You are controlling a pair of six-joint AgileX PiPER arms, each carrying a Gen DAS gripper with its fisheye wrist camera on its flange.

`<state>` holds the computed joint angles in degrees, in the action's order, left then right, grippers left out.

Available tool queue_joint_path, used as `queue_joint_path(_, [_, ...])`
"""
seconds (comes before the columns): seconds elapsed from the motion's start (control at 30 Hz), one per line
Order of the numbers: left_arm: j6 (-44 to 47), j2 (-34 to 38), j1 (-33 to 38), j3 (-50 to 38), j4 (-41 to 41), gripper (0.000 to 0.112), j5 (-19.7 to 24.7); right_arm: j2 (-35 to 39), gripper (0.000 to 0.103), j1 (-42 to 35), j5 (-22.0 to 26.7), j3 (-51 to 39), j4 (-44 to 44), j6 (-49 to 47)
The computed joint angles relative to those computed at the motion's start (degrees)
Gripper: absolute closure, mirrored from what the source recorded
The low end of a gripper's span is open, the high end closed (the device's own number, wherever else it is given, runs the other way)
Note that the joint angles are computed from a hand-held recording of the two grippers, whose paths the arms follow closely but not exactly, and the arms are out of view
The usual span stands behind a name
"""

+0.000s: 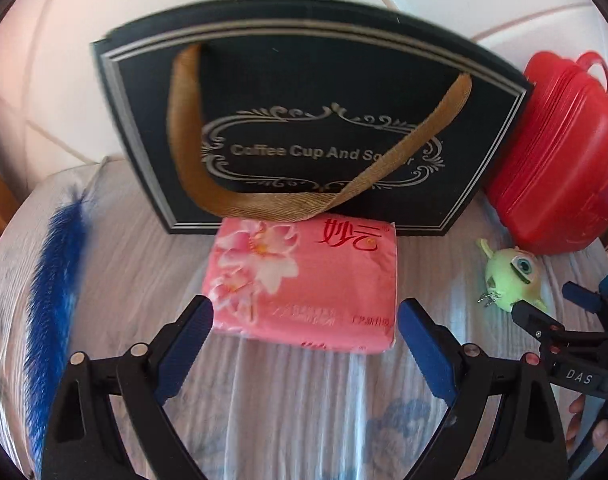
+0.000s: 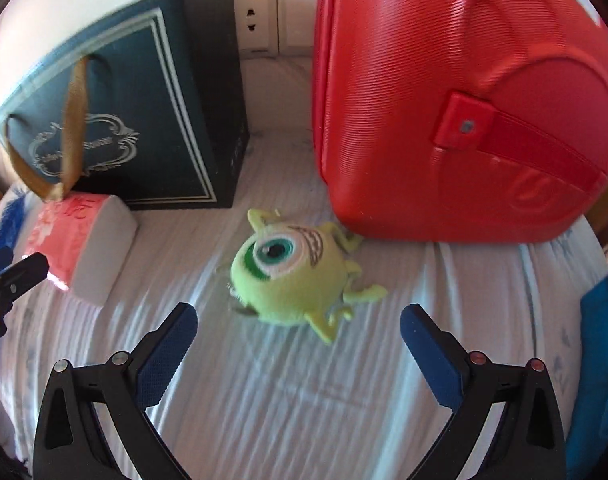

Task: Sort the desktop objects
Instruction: 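Reach the left gripper to the pink tissue pack while the right gripper reaches the green plush, then grasp the pink tissue pack with the left gripper while the right gripper grasps the green plush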

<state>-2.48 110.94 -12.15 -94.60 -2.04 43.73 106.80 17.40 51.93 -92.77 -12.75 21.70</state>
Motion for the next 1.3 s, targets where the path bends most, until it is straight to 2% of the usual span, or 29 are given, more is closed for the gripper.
queue_joint_path(0.07, [-1.9, 2.4, -1.1, -2.5, 3.3, 0.017, 1.3, 1.3, 0.000, -0.4, -0.2, -0.8, 0.1, -0.5])
queue_joint_path(0.1, [-3.1, 2.6, -1.7, -2.1, 5.1, 0.009, 0.3, 1.8, 0.000, -0.5, -0.4, -1.0, 0.1, -0.6])
queue_joint_path(0.17, [-4.7, 2.1, -1.7, -0.6, 6.0, 0.009, -1.0, 2.5, 0.000, -0.9, -0.8, -0.9, 0.3, -0.9])
queue_joint_path(0.3, [-7.0, -2.3, -0.3, 6.7, 8.2, 0.009, -4.7, 2.5, 0.000, -1.7, -1.6, 0.3, 3.6, -3.9])
queue_joint_path(0.37, [-11.2, -4.4, 0.6, 8.9, 11.3, 0.009, -4.0, 1.4, 0.000, -1.7, -2.5, 1.8, 5.5, -5.7])
queue_joint_path(0.4, [-10.7, -5.5, 1.3, 9.3, 10.1, 0.009, -3.3, 0.8, 0.000, -1.2, -2.9, 2.6, 4.8, -5.4])
queue_joint_path(0.5, [-2.9, -9.6, 2.3, 12.0, -1.0, 0.009, -4.9, -0.2, 0.000, -0.8, -3.2, 3.8, 5.1, -4.6])
queue_joint_path(0.53, [-2.5, -10.1, 1.2, 12.2, -1.4, 0.009, -5.2, -0.6, 0.000, -0.8, -3.4, 4.4, 5.6, -4.6])
queue_joint_path(0.67, [-14.7, -5.8, -5.0, 9.6, 12.8, 0.009, -2.5, -1.5, 0.000, -0.4, -3.2, 5.4, 5.5, -5.0])
queue_joint_path(0.73, [-20.7, -3.7, -4.9, 8.9, 18.4, 0.009, -0.6, -1.3, 0.000, -0.1, -3.2, 5.1, 4.5, -4.3])
queue_joint_path(0.87, [-22.1, -6.8, 2.7, 14.7, 16.8, 0.009, -3.2, 0.0, 0.000, -0.8, -4.5, 4.4, 6.5, -6.1])
queue_joint_path(0.97, [-30.9, -8.4, 4.9, 17.2, 27.7, 0.009, -1.1, 1.7, 0.000, 0.4, -5.7, 3.4, 11.3, -9.4])
queue_joint_path(1.0, [-31.2, -8.7, 5.9, 17.4, 28.9, 0.009, 0.0, 1.6, 0.000, 1.1, -6.8, 3.7, 13.8, -11.4])
queue_joint_path(1.03, [-29.9, -9.5, 7.3, 17.8, 27.8, 0.009, 0.2, 1.8, 0.000, 1.8, -7.5, 3.7, 16.7, -14.0])
queue_joint_path(1.1, [-23.1, -12.1, 10.5, 18.6, 19.1, 0.009, -1.0, 2.1, 0.000, 3.8, -8.8, 3.5, 20.4, -17.6])
queue_joint_path(1.17, [-17.6, -15.1, 12.0, 19.6, 11.6, 0.009, -2.8, 3.0, 0.000, 6.7, -8.8, 2.6, 15.0, -13.8])
queue_joint_path(1.23, [-16.9, -15.7, 11.4, 18.3, 10.0, 0.009, -3.3, 4.1, 0.000, 8.6, -7.8, 2.1, 9.6, -9.0])
queue_joint_path(1.3, [-17.6, -13.9, 10.8, 15.8, 10.0, 0.009, -2.1, 3.3, 0.000, 9.8, -7.8, 2.6, 6.9, -6.4])
